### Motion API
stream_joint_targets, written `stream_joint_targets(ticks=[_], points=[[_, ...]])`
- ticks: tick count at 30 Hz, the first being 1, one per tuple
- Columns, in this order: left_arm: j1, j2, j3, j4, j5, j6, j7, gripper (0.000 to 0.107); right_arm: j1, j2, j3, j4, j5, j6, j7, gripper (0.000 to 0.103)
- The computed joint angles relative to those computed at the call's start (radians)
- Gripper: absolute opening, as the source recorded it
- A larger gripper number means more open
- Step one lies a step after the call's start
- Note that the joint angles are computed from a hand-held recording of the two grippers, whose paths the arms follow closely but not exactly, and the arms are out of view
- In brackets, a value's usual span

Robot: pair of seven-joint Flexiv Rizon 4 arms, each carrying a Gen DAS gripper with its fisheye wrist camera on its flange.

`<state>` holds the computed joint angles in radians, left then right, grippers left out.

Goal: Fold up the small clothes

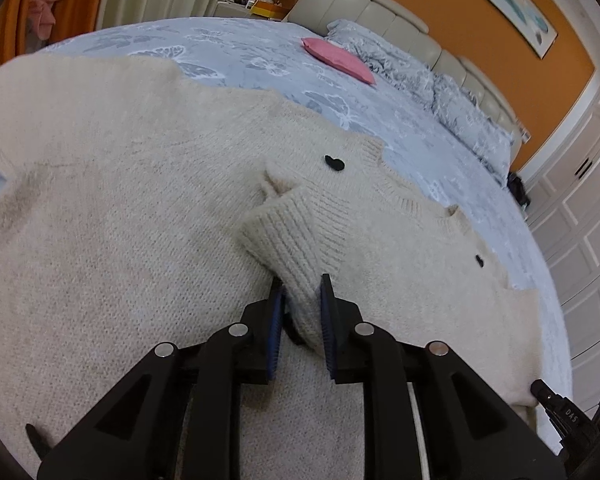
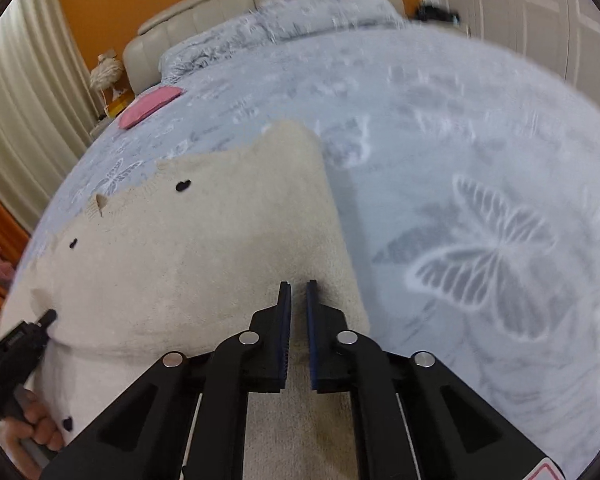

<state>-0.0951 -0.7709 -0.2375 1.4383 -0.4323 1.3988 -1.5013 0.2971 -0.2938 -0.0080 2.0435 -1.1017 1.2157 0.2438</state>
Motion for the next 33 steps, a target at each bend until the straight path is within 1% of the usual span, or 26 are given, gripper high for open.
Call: stream_joint_targets(ticks=[2,4,5,6,7,8,9,11,12,13,14,15,16,18,19,21,22,23,25,27,28,29,30,31,32,33], points=[[0.048,-0.004,-0.077,0.027,-0.028,0.041,0.038,0.018,0.000,0.006,-0.004,-0.006,-0.020,0.016,0.008,0.013],[0.080,-0.008,-0.131,0.046,-0.047,0.072,0.068,0.018,-0.004,0.014,-0.013,-0.018,-0.057,0.019,0.025,0.022],[0.088,-0.010,-0.145,0.052,-0.052,0.083,0.076,0.018,-0.006,0.012,-0.012,-0.034,-0.062,0.011,0.012,0.037],[0.093,-0.011,-0.154,0.055,-0.054,0.091,0.083,0.018,-0.013,-0.006,-0.013,-0.067,-0.058,0.008,-0.039,0.051],[0.094,-0.012,-0.156,0.056,-0.054,0.096,0.086,0.018,-0.016,-0.025,-0.010,-0.097,-0.037,0.003,-0.092,0.057],[0.094,-0.011,-0.157,0.059,-0.054,0.100,0.088,0.018,-0.022,-0.048,-0.007,-0.132,0.001,-0.004,-0.161,0.060],[0.093,-0.012,-0.156,0.059,-0.053,0.102,0.089,0.018,-0.016,-0.077,-0.014,-0.182,0.033,-0.057,-0.231,0.061],[0.100,-0.013,-0.168,0.064,-0.054,0.112,0.094,0.018,-0.003,-0.124,-0.031,-0.253,0.086,-0.127,-0.299,0.071],[0.107,-0.015,-0.179,0.066,-0.055,0.118,0.099,0.018,-0.015,-0.161,-0.027,-0.295,0.152,-0.142,-0.353,0.071],[0.109,-0.016,-0.182,0.068,-0.055,0.122,0.100,0.018,-0.040,-0.191,0.003,-0.327,0.232,-0.145,-0.416,0.071],[0.108,-0.015,-0.181,0.069,-0.053,0.123,0.099,0.018,-0.087,-0.228,0.066,-0.371,0.335,-0.157,-0.512,0.061],[0.105,-0.015,-0.178,0.069,-0.051,0.125,0.097,0.018,-0.114,-0.263,0.099,-0.398,0.449,-0.131,-0.626,0.011],[0.107,-0.015,-0.180,0.070,-0.050,0.127,0.098,0.018,-0.115,-0.270,0.099,-0.406,0.499,-0.133,-0.674,0.010],[0.116,-0.015,-0.195,0.077,-0.050,0.135,0.101,0.018,-0.093,-0.245,0.029,-0.346,0.495,-0.057,-0.599,0.010],[0.117,-0.016,-0.196,0.077,-0.048,0.136,0.101,0.018,-0.093,-0.237,0.012,-0.321,0.528,-0.038,-0.567,0.010],[0.117,-0.016,-0.195,0.078,-0.045,0.137,0.100,0.018,-0.106,-0.228,0.017,-0.298,0.608,0.004,-0.578,0.011],[0.117,-0.015,-0.195,0.078,-0.043,0.137,0.099,0.018,-0.082,-0.207,-0.004,-0.289,0.608,-0.006,-0.568,0.013],[0.117,-0.016,-0.195,0.078,-0.043,0.136,0.098,0.018,-0.048,-0.185,-0.042,-0.270,0.582,0.006,-0.541,0.015],[0.118,-0.016,-0.196,0.078,-0.041,0.137,0.097,0.018,0.013,-0.133,-0.110,-0.204,0.493,0.111,-0.476,0.015],[0.118,-0.016,-0.196,0.078,-0.040,0.137,0.096,0.018,0.036,-0.107,-0.121,-0.165,0.448,0.168,-0.468,0.015],[0.118,-0.016,-0.196,0.078,-0.039,0.136,0.095,0.018,0.037,-0.100,-0.100,-0.151,0.446,0.155,-0.497,0.015],[0.118,-0.016,-0.195,0.078,-0.039,0.136,0.095,0.018,0.033,-0.105,-0.070,-0.153,0.461,0.090,-0.538,0.015],[0.118,-0.016,-0.196,0.078,-0.038,0.136,0.094,0.018,0.036,-0.109,-0.059,-0.149,0.468,0.021,-0.557,0.012],[0.118,-0.016,-0.196,0.078,-0.038,0.136,0.094,0.018,0.037,-0.109,-0.062,-0.134,0.463,0.005,-0.552,0.012],[0.119,-0.016,-0.196,0.077,-0.037,0.135,0.094,0.018,0.051,-0.086,-0.098,-0.086,0.409,0.043,-0.481,0.013],[0.120,-0.016,-0.196,0.078,-0.037,0.135,0.095,0.018,0.068,-0.060,-0.115,-0.064,0.378,0.017,-0.415,0.019]])
